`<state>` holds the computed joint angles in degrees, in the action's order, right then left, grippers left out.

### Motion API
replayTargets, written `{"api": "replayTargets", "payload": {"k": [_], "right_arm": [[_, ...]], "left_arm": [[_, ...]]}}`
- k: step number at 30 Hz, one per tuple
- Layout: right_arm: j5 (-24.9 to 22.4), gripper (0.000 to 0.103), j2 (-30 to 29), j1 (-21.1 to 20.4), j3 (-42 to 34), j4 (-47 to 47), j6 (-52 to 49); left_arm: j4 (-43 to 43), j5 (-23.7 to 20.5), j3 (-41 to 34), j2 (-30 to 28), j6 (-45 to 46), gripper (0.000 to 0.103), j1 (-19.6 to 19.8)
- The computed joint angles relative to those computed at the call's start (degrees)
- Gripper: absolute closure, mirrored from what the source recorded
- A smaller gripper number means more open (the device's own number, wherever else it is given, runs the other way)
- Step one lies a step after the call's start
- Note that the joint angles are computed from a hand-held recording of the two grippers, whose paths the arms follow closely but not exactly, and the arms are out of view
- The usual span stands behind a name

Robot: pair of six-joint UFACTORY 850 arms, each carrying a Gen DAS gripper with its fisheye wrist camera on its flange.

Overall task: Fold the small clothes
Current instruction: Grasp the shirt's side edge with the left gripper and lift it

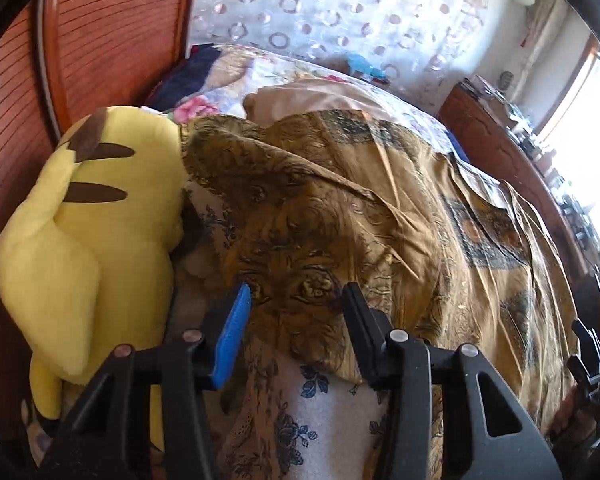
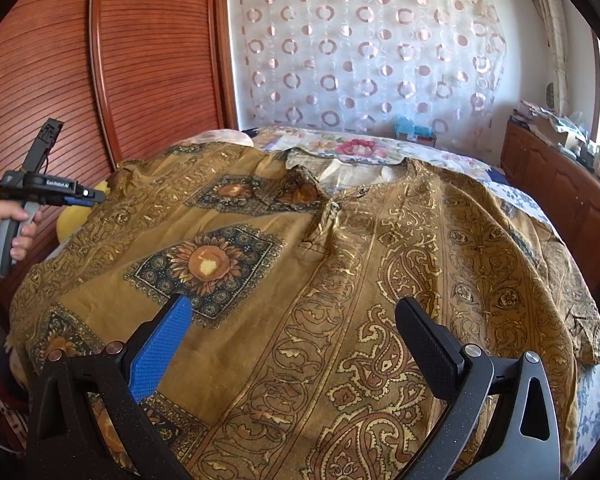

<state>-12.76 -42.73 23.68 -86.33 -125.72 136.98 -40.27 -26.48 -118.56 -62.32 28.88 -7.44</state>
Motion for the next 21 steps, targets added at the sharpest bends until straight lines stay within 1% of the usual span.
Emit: {"api": "replayTargets", "payload": {"k": [5,7,8,9,10,12,13,14,17,19,20,21], "right_arm": [[0.1,0.0,-0.1,0.0,0.0,0.1,-0.1],[0.0,0.0,-0.1,0.0,0.0,-0.1,0.1],[0.0,0.0,-0.1,0.1,-0.1,0.4,-0.4],[0.1,0.0,-0.2,0.0,-0.1,0.2,-0.2],[0.1,0.0,-0.2,0.0,-0.2,0.2,-0.3],[0.1,0.0,-0.2,0.0,-0.2,0.1,-0.1],[0.1,0.0,-0.2,0.0,-0.2,0.1,-0.1],[0.1,0.0,-0.2,0.0,-0.2,0.2,-0.2],[0.1,0.0,-0.2,0.0,-0.2,0.4,-0.3],[0.1,0.0,-0.2,0.0,-0.2,0.5,-0.5],[0.1,0.0,-0.3,0.1,-0.3,0.8,-0.8],[0.2,0.0,-0.2,0.0,-0.2,0.1,-0.2]], "left_arm": [[6.0,-4.6,-5.6,-3.6,-4.3,0.058,-0.4],[3.6,-4.6,-5.5,-3.5,-1.9,0.069,-0.2],[3.5,-4.5,-5.4,-3.4,-1.4,0.079,-0.4],[5.5,-3.2,-4.9,-3.0,-2.4,0.084,-0.7],[8.5,-1.6,-4.0,-2.3,-4.1,0.087,-1.1],[16.8,1.7,-1.9,-0.8,-9.1,0.103,-2.2],[18.2,2.1,-1.6,-0.4,-9.9,0.103,-2.4],[17.7,3.1,-0.4,0.5,-8.8,0.103,-2.6],[16.8,8.4,4.7,4.5,-7.1,0.103,-3.0],[18.2,11.9,7.4,6.9,-7.3,0.103,-3.8],[16.5,12.6,7.8,7.7,-5.1,0.103,-4.1],[13.1,12.4,7.6,8.1,-1.3,0.103,-4.5]]}}
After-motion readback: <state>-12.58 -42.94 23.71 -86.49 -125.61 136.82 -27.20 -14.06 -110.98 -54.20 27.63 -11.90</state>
